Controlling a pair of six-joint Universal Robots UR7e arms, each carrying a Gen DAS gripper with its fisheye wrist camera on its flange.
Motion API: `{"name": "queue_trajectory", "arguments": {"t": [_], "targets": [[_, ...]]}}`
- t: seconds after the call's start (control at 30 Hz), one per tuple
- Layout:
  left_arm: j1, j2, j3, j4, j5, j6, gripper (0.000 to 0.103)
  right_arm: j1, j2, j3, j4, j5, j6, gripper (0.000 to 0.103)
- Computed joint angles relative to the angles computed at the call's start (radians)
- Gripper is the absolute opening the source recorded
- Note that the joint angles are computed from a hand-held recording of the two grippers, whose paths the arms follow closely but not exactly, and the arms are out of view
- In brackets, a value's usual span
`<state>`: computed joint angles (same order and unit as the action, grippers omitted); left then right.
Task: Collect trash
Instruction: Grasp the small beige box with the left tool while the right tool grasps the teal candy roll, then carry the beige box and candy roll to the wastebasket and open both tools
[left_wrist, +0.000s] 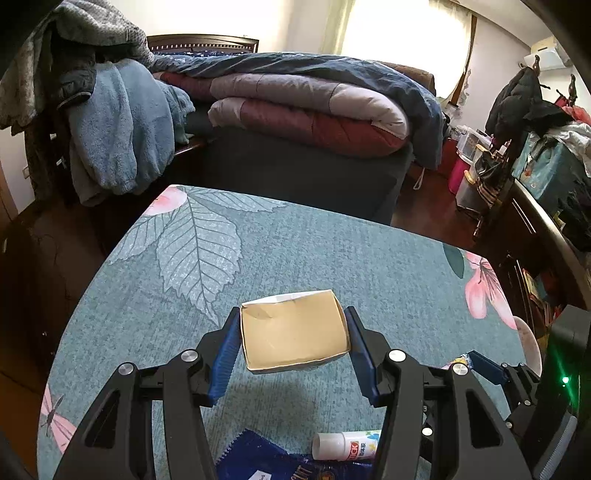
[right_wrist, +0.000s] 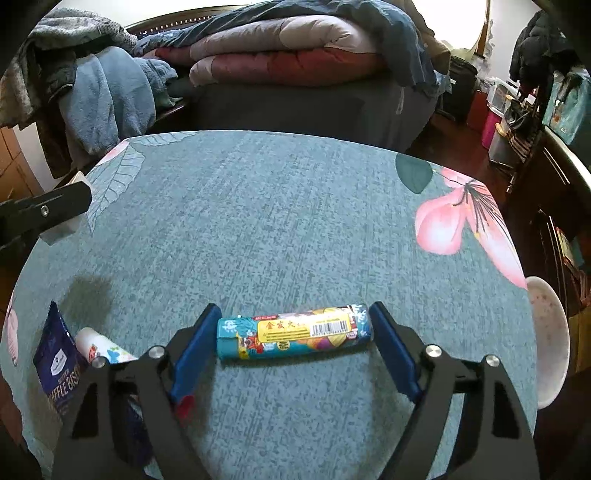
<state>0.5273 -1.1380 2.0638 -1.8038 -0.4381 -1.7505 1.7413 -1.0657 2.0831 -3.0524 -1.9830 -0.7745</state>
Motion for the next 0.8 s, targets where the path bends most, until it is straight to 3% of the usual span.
{"name": "queue_trajectory", "arguments": {"t": [0.43, 0.8], "targets": [[-0.082, 0.019, -0.052, 0.192, -0.017, -0.122, 0.055, -0.026, -0.158, 0.091, 0.000, 0.049, 0.010, 0.081], [-0.150, 0.109, -0.134, 0.248, -0.006, -0.108, 0.055, -0.102, -0.412, 0.213, 0.043, 0.139, -0.012, 0.081]]}}
